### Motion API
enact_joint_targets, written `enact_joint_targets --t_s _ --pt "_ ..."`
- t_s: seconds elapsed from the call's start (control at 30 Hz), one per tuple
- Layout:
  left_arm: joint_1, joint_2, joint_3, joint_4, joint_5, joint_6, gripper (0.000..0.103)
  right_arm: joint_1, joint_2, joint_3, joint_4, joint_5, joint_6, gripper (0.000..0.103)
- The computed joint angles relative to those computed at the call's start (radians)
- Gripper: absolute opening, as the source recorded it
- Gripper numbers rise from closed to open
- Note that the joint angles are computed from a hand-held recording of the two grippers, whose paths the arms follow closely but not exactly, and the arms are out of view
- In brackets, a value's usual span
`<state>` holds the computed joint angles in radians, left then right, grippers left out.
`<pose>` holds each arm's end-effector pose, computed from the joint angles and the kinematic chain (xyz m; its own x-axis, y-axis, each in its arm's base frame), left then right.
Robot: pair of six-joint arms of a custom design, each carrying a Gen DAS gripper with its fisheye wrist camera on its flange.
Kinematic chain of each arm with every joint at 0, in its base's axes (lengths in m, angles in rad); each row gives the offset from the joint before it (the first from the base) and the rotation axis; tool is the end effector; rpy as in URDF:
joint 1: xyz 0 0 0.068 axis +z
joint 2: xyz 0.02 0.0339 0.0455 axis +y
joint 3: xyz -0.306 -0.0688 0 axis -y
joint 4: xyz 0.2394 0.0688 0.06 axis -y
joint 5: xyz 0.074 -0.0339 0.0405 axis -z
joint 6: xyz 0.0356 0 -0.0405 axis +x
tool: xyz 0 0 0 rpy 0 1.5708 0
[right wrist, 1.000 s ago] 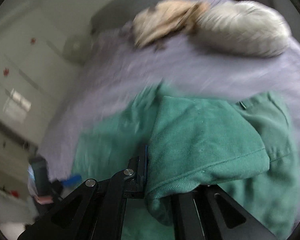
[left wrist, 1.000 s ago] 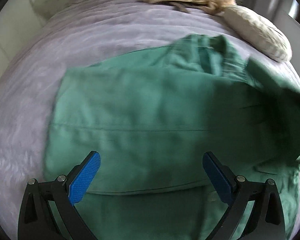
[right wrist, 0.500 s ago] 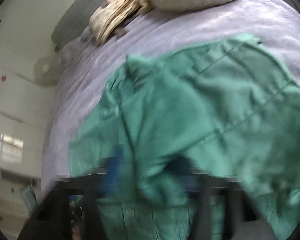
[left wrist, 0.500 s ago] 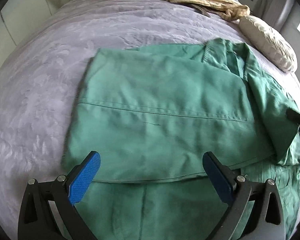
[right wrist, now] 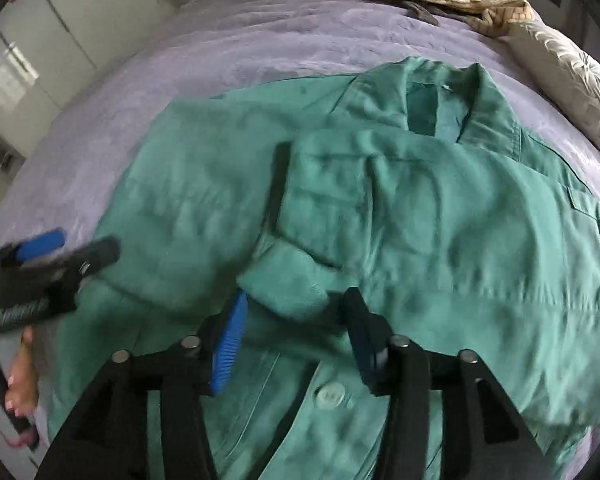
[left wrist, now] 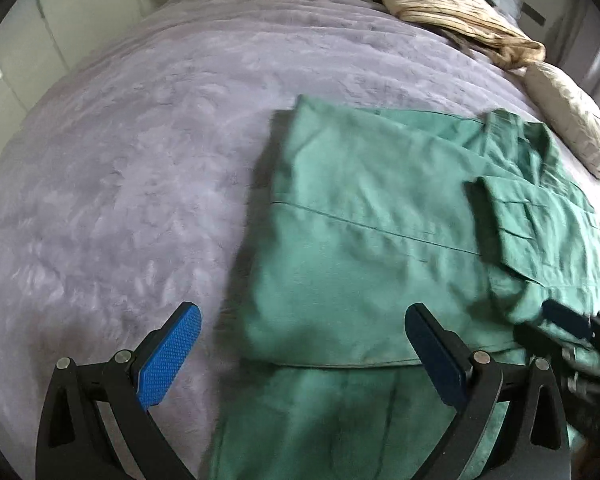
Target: Fold large clothes
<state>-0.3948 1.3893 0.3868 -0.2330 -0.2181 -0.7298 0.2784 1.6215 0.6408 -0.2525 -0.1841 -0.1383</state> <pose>0.1691 -0.0621 0.1423 -0.8562 -0.3484 -0.3815 -0.3503 0.9342 -0.0671 0.2431 0.0763 0.1507 -0.8533 -0.3848 -0.3519 -0.4504 0.8840 0.1254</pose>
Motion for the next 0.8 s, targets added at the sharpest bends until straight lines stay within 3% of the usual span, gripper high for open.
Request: enact_joint_targets --t_s 0.13,0.27,0.4,0.47,0.53,0.6,0.7,0.8 --pt "-0.045 0.091 0.052 0.101 0.127 0.014 0.102 -0.209 -0.069 -0.015 -0.134 -0.181 -0.044 0.055" --pt "-0.111 0.251 0.156 0.193 0.215 0.029 0.102 -0.609 -0.074 0.011 -0.331 -0.328 -0.177 0.057" --pt "-0.158 0.403 0.256 0.233 0.254 0.020 0.100 -1.004 0.050 0.113 -0.473 -0.436 -0.273 0.060" --pt "-0.183 0.450 0.302 0.206 0.220 0.014 0.079 -1.107 0.110 0.156 -0.505 -0.476 -0.278 0.061" --pt "-0.206 0.454 0.326 0.193 0.196 0.041 0.033 -1.198 0.194 0.205 -0.529 -0.537 -0.264 0.062" --pt "-0.211 0.446 0.356 0.143 0.170 0.059 0.025 -1.240 0.269 0.255 -0.542 -0.602 -0.241 0.062" --pt "-0.177 0.423 0.336 0.158 0.191 0.068 0.014 -1.270 0.342 0.303 -0.531 -0.702 -0.170 0.062" --pt "-0.147 0.419 0.307 0.171 0.216 0.075 0.014 -1.284 0.309 0.301 -0.404 -0.748 -0.036 0.062"
